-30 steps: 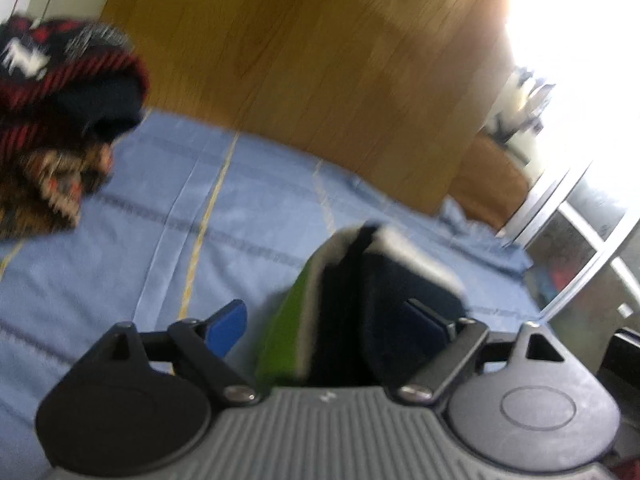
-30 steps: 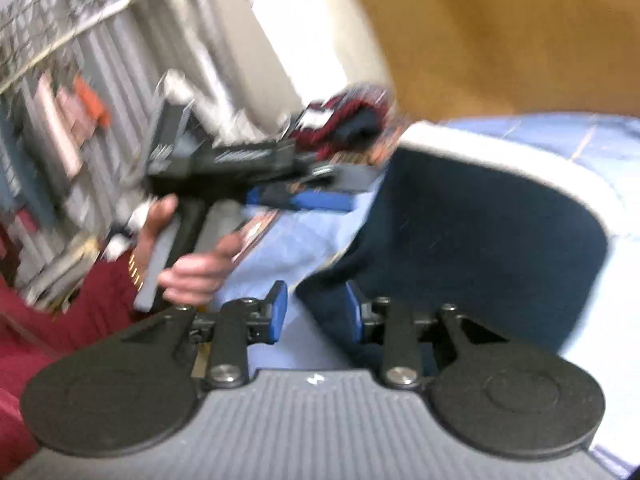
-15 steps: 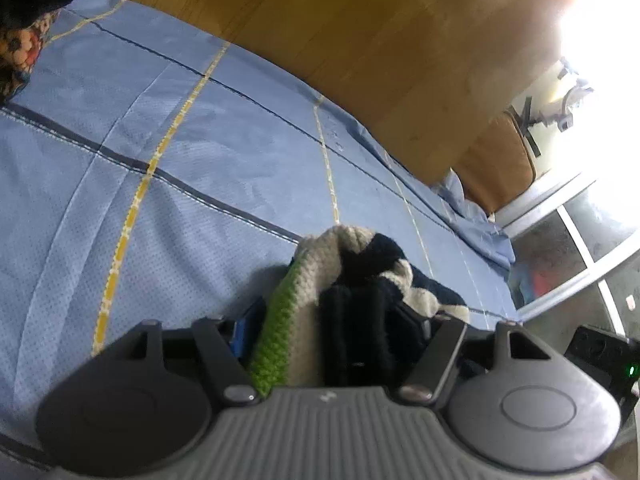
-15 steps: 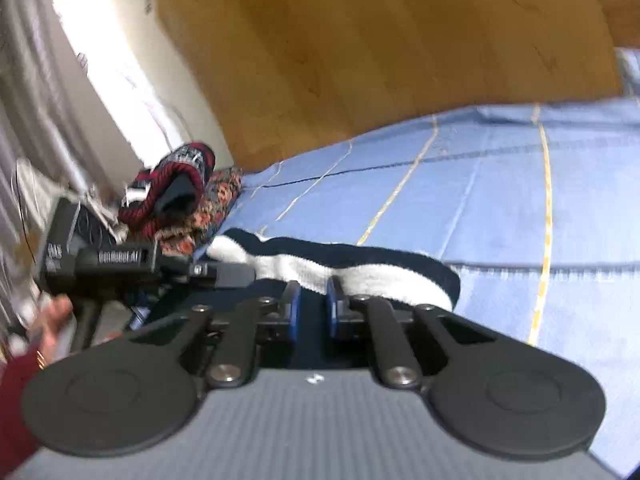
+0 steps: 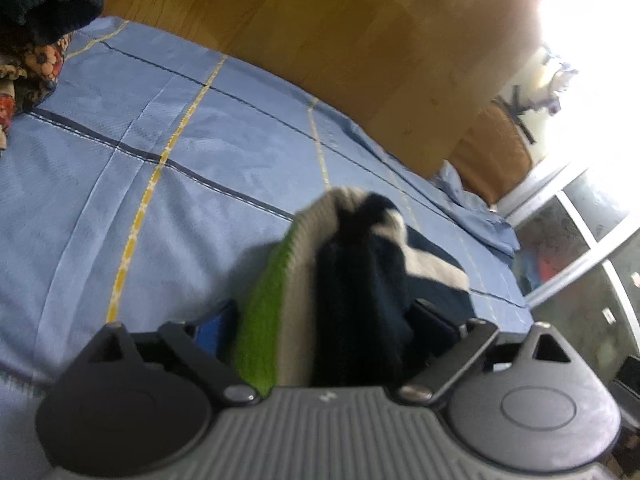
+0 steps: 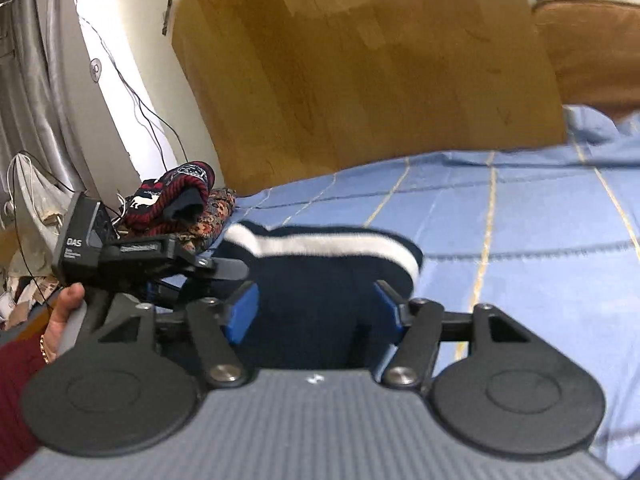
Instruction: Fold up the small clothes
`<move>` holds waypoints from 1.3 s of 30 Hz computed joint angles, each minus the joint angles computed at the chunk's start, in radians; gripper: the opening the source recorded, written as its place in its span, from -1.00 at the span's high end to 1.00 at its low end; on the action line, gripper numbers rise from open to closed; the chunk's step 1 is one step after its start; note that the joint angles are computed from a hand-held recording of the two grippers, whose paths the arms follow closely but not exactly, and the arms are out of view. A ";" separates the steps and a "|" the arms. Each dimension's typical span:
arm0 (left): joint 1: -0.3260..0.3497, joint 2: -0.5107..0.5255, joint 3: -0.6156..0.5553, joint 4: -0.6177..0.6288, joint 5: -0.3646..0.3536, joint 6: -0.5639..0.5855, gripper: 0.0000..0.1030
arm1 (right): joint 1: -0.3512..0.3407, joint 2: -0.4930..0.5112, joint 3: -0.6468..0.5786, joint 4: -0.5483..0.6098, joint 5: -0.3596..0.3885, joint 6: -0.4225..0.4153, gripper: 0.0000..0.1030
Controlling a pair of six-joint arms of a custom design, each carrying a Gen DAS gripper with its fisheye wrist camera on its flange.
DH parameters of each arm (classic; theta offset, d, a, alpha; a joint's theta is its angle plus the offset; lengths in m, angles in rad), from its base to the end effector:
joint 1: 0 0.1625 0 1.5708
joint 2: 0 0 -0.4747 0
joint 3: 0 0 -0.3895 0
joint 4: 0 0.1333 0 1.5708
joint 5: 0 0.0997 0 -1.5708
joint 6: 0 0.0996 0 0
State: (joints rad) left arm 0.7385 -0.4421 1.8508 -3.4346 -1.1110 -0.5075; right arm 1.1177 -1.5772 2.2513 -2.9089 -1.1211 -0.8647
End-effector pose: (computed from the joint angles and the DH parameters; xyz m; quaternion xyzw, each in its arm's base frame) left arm -0.3395 -0.5491 -0.0551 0.1026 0.9444 -0.3100 0.0376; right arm -0.0317 -0.4685 0.3849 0.2595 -0.8873 0.3803 0.0279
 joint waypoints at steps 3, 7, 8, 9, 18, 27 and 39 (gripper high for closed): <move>0.002 -0.004 0.052 -0.123 -0.066 0.011 -0.99 | -0.039 -0.018 -0.009 0.071 0.022 0.040 -0.47; 0.012 0.002 0.078 -0.181 -0.114 -0.018 -0.99 | -0.062 -0.019 -0.043 0.185 0.024 0.093 -0.49; 0.018 0.007 0.077 -0.181 -0.129 -0.024 -0.99 | -0.066 -0.021 -0.048 0.210 0.024 0.091 -0.50; 0.022 0.013 0.077 -0.179 -0.144 -0.030 -0.99 | -0.059 -0.016 -0.047 0.209 0.017 0.096 -0.52; 0.025 0.036 0.086 -0.232 -0.157 0.004 -1.00 | -0.071 0.039 -0.092 0.260 0.023 0.109 -0.60; 0.024 0.069 0.035 -0.218 -0.172 0.084 -0.98 | -0.037 0.105 -0.137 0.281 0.036 0.039 -0.62; 0.061 0.112 -0.085 -0.223 -0.217 0.051 -0.55 | 0.062 0.178 -0.167 0.076 0.060 -0.130 0.14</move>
State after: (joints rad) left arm 0.7996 -0.3299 1.7663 -3.6572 -1.3276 -0.4567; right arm 1.1801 -1.3990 2.0845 -2.8328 -1.0613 -0.9944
